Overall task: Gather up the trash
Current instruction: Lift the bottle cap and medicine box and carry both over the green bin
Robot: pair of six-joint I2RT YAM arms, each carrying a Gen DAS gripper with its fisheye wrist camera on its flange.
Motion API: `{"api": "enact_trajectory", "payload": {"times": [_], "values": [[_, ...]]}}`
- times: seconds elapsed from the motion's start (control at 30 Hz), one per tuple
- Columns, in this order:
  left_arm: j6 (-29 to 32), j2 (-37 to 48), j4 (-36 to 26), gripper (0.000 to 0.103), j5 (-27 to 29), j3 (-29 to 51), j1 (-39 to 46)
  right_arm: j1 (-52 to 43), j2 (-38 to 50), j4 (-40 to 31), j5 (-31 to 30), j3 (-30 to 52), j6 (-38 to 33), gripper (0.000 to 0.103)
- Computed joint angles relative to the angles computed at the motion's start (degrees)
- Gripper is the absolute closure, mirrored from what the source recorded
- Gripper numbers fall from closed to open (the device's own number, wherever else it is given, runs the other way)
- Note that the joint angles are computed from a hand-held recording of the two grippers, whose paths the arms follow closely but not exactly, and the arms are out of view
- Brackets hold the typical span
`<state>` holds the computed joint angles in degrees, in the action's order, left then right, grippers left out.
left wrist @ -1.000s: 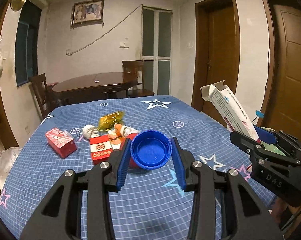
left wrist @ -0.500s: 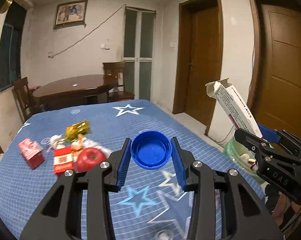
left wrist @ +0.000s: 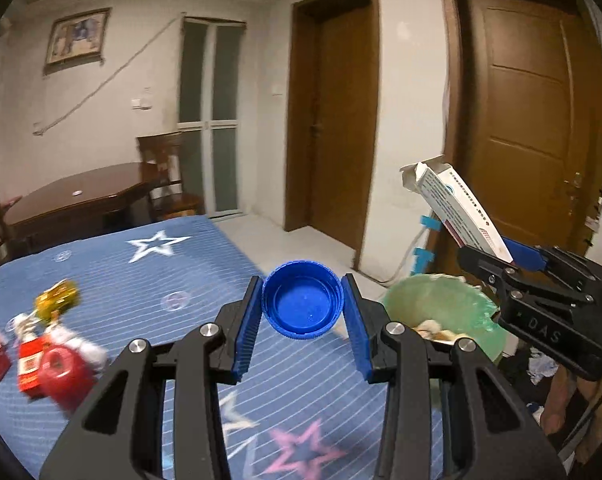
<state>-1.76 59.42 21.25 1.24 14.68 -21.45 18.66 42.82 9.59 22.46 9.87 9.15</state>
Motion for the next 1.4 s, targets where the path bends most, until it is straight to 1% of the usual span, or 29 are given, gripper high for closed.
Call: {"api": "enact_trajectory", "payload": {"times": [0.07, 0.1, 0.17, 0.2, 0.3, 0.47, 0.6, 0.67, 0.73, 0.8, 0.93, 1.1, 1.23, 1.4], "values": [[-0.36, 5.36, 2.65, 0.065, 0.24, 2.22, -1.58, -10.99, -1.55, -1.25, -8.45, -0.11, -3.38, 0.053], [-0.83, 8.06, 3.54, 0.065, 0.05, 3.67, -3.16, -15.41, -1.05, -1.02, -11.71, 0.02, -4.85, 0.053], [-1.63, 12.31, 4.86, 0.065, -0.65, 6.11, -5.94, -24.35, 1.75, 0.57, -18.69, 0.57, -7.52, 0.053], [-1.83, 14.76, 5.65, 0.065, -0.92, 7.50, -7.33, -30.33, 4.48, 1.68, -23.29, 1.14, -8.90, 0.053], [-2.75, 21.21, 7.04, 0.065, -0.75, 11.43, -10.34, -40.93, 13.26, 6.02, -31.15, 2.87, -12.60, 0.053], [-3.94, 30.57, 6.60, 0.065, 0.13, 18.60, -13.55, -50.10, 29.69, 13.45, -37.40, 6.39, -16.62, 0.053], [-4.24, 37.15, 6.96, 0.065, -0.05, 22.90, -15.49, -52.48, 41.82, 20.00, -38.71, 8.32, -17.11, 0.053], [-4.66, 39.29, 6.87, 0.065, 0.04, 24.19, -15.91, -51.46, 45.37, 23.59, -37.69, 7.68, -16.09, 0.053], [-4.83, 41.17, 6.70, 0.065, -0.23, 25.36, -16.25, -52.72, 49.68, 25.70, -38.89, 8.78, -16.16, 0.053], [-4.91, 42.38, 6.29, 0.065, -0.70, 26.40, -16.77, -52.65, 52.46, 27.20, -38.81, 9.50, -15.79, 0.053], [-5.01, 44.24, 5.63, 0.065, -1.74, 28.08, -17.95, -51.66, 55.46, 28.56, -37.91, 10.63, -15.17, 0.053], [-5.13, 45.97, 4.74, 0.065, -2.33, 29.80, -18.95, -51.63, 54.85, 27.16, -38.11, 10.46, -15.63, 0.053], [-5.05, 46.82, 4.13, 0.065, -2.63, 30.79, -19.48, -50.22, 53.97, 26.37, -36.96, 10.34, -14.92, 0.053], [-5.26, 47.96, 3.62, 0.065, -3.17, 32.10, -20.37, -50.73, 53.94, 25.89, -37.41, 10.37, -15.38, 0.053]]}}
